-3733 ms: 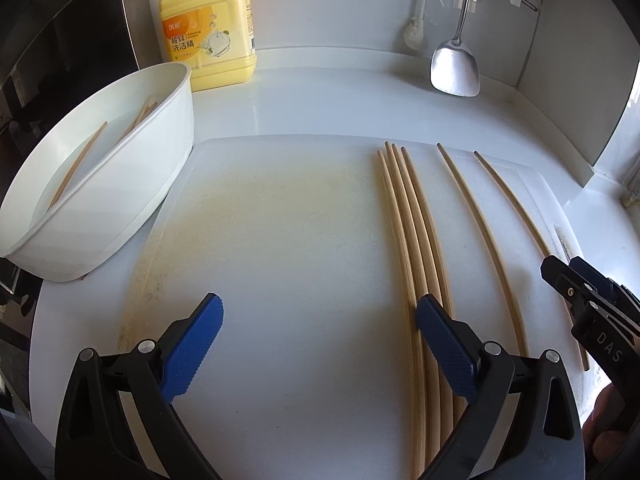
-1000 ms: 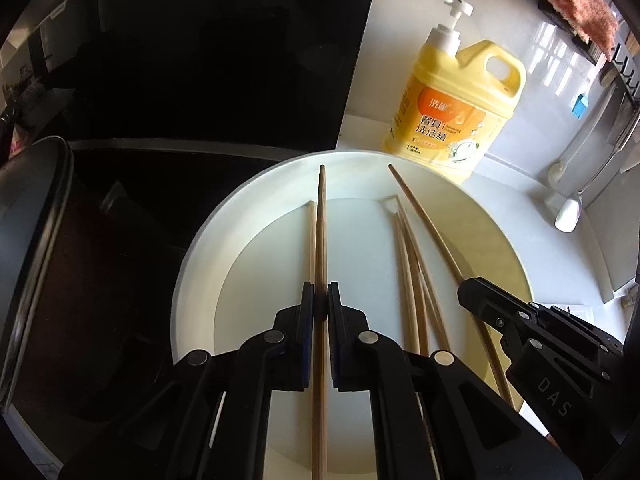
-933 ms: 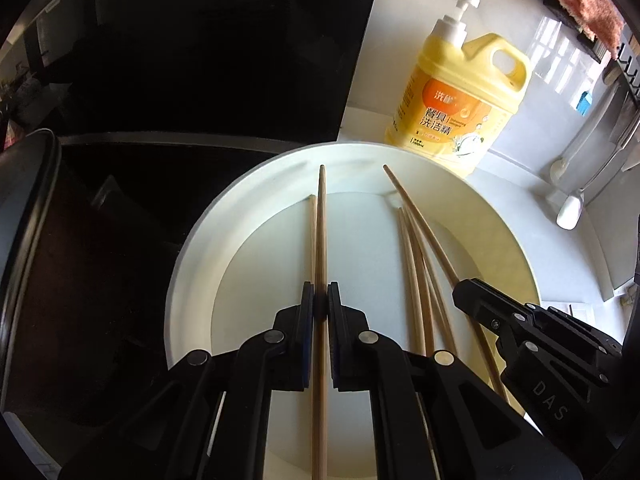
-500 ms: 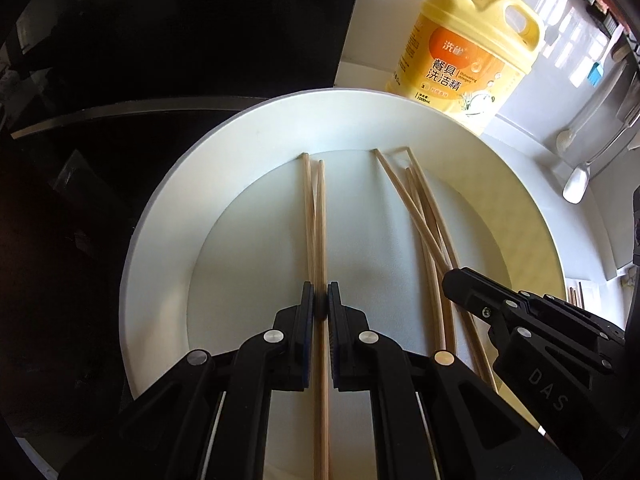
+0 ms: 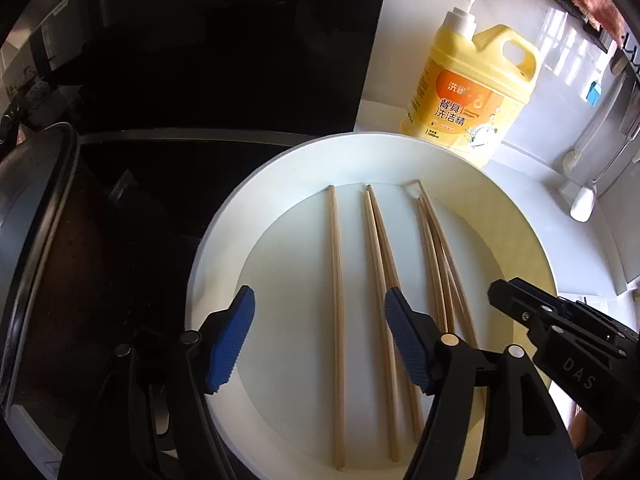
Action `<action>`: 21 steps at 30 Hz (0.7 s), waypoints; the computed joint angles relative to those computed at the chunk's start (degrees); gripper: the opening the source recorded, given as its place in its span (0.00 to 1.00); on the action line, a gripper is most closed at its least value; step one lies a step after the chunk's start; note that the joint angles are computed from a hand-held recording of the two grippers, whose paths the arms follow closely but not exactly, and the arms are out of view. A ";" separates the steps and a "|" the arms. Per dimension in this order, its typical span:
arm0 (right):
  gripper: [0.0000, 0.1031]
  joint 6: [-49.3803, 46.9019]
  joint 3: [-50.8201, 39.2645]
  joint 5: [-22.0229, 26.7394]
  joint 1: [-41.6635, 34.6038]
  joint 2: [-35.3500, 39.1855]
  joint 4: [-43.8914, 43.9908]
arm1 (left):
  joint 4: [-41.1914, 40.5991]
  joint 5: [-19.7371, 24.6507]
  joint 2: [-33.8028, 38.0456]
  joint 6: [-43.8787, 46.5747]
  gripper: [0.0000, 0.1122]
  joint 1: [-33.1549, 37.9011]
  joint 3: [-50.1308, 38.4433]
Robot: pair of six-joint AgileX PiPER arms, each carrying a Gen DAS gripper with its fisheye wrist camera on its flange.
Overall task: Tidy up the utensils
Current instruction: 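Open both tools to drop the chopsticks into the basin and withdraw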
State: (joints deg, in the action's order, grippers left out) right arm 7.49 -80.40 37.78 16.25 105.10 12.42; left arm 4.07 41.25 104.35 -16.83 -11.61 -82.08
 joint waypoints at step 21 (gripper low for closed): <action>0.47 -33.48 27.75 2.89 -20.18 -28.51 17.96 | 20.47 11.45 -12.41 -35.59 0.81 -25.50 7.41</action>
State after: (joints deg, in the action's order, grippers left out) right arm -25.99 -52.65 40.68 -3.92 76.59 30.38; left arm 24.54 52.70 91.93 -52.42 -37.11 -74.67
